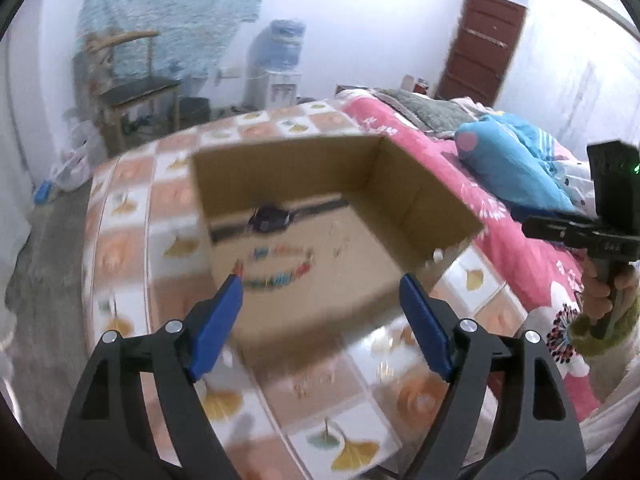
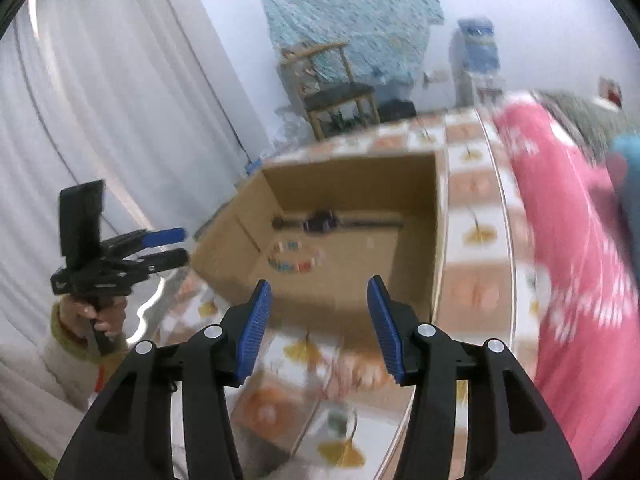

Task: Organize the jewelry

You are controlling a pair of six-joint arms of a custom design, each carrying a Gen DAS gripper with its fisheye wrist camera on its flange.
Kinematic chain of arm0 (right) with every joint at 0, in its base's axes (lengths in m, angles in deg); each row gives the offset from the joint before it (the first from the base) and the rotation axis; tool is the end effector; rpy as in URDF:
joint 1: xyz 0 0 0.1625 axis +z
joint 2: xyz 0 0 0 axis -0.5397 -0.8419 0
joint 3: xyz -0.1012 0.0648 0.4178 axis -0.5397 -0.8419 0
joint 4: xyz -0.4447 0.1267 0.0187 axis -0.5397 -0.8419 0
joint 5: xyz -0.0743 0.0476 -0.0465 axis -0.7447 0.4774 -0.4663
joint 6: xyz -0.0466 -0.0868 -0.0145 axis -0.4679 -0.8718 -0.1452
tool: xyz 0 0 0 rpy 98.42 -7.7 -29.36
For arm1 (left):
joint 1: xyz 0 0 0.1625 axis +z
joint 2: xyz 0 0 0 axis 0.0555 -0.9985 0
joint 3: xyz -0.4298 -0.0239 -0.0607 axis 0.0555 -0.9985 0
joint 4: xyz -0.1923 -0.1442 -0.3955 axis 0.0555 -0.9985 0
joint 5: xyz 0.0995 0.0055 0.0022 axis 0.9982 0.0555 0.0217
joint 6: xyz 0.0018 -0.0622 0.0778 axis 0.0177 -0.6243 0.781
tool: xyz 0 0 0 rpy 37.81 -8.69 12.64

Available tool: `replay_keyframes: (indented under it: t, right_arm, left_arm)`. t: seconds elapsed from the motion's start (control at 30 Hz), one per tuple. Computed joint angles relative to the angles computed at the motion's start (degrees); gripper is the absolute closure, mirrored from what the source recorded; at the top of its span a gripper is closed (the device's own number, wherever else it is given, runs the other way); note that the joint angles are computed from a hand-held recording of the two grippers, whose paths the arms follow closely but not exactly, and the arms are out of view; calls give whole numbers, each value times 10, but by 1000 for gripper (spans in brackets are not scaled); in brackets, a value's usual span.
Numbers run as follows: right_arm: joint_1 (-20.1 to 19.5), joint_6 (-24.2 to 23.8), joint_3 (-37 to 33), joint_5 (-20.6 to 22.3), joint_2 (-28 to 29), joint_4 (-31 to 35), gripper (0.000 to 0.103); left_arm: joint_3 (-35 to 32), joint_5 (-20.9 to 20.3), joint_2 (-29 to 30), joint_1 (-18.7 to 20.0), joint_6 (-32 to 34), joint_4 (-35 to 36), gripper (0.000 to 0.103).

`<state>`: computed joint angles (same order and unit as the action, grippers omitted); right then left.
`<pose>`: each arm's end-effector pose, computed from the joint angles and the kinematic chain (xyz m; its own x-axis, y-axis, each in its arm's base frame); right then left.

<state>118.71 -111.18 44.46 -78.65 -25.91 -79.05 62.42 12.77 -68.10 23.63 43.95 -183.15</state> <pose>0.1027 -0.4972 0.4379 -0.7859 -0.5183 0.3372 -0.6183 0.6624 -0.4230 -0.4064 -0.4420 0.1170 -0.8047 0.1724 -0.5680 0.5239 0.6561 -0.5431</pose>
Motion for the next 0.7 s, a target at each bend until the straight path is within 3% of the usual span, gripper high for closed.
replay_keyframes:
  t: [0.17, 0.33, 0.43, 0.6, 0.7]
  right_arm:
    - [-57, 43, 48, 16, -23, 32, 54]
    - [-88, 76, 92, 5, -18, 2, 54]
    - [-99, 94, 99, 20, -15, 2, 54]
    - [-90, 90, 114, -6, -15, -44, 54]
    - [-85, 83, 121, -22, -8, -76, 54]
  left_arm:
    - [55, 62, 6, -29, -103, 47, 25]
    - [67, 35, 40, -29, -176, 70, 25]
    - [69, 30, 62, -36, -160, 43, 25]
    - [58, 11, 106, -40, -64, -62, 25]
    - [46, 11, 128, -41, -36, -78, 26]
